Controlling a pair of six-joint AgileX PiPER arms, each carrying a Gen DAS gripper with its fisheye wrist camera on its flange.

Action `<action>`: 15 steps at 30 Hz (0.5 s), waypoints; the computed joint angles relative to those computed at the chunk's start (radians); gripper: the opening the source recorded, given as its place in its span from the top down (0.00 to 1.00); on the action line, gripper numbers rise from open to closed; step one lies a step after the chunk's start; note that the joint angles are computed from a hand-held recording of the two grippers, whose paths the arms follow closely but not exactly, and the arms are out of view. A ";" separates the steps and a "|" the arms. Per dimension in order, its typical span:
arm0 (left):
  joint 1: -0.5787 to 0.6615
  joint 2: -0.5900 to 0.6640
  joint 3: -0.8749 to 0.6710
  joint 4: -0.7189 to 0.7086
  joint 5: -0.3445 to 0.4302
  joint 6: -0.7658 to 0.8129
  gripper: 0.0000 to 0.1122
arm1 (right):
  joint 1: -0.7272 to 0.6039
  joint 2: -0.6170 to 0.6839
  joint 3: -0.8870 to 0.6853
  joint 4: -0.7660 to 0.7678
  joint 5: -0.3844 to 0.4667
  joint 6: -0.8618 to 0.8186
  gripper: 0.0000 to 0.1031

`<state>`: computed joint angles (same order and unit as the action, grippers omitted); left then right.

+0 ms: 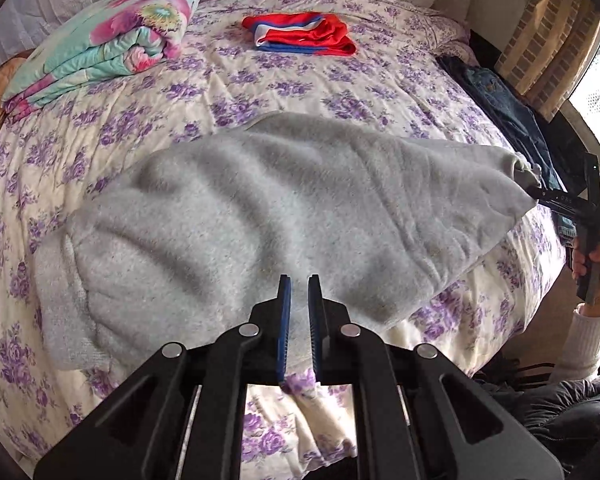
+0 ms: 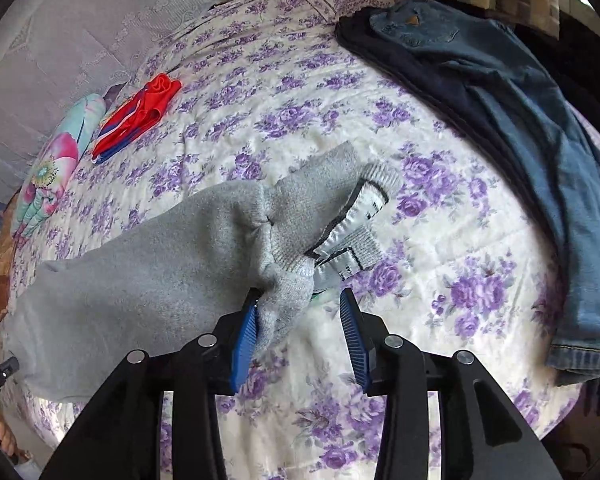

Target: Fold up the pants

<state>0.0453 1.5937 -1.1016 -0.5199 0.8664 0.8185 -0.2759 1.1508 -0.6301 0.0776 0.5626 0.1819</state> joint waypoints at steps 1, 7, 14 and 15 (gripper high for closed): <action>-0.026 0.013 -0.005 -0.002 -0.011 -0.011 0.92 | 0.028 -0.053 -0.004 -0.100 0.025 0.085 0.59; -0.122 0.205 -0.067 0.057 -0.007 -0.101 0.92 | 0.319 -0.123 -0.135 -0.332 0.100 0.309 0.57; -0.026 0.205 0.020 -0.099 -0.005 0.057 0.92 | 0.568 0.450 -0.661 -0.014 0.138 -0.135 0.57; -0.021 0.205 0.022 -0.105 -0.003 0.064 0.92 | 0.601 0.543 -0.761 -0.004 0.168 -0.157 0.58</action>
<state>0.0247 1.7991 -1.0796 -0.6245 0.8630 0.8827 0.3250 1.6939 -1.3916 0.0741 0.7311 0.0250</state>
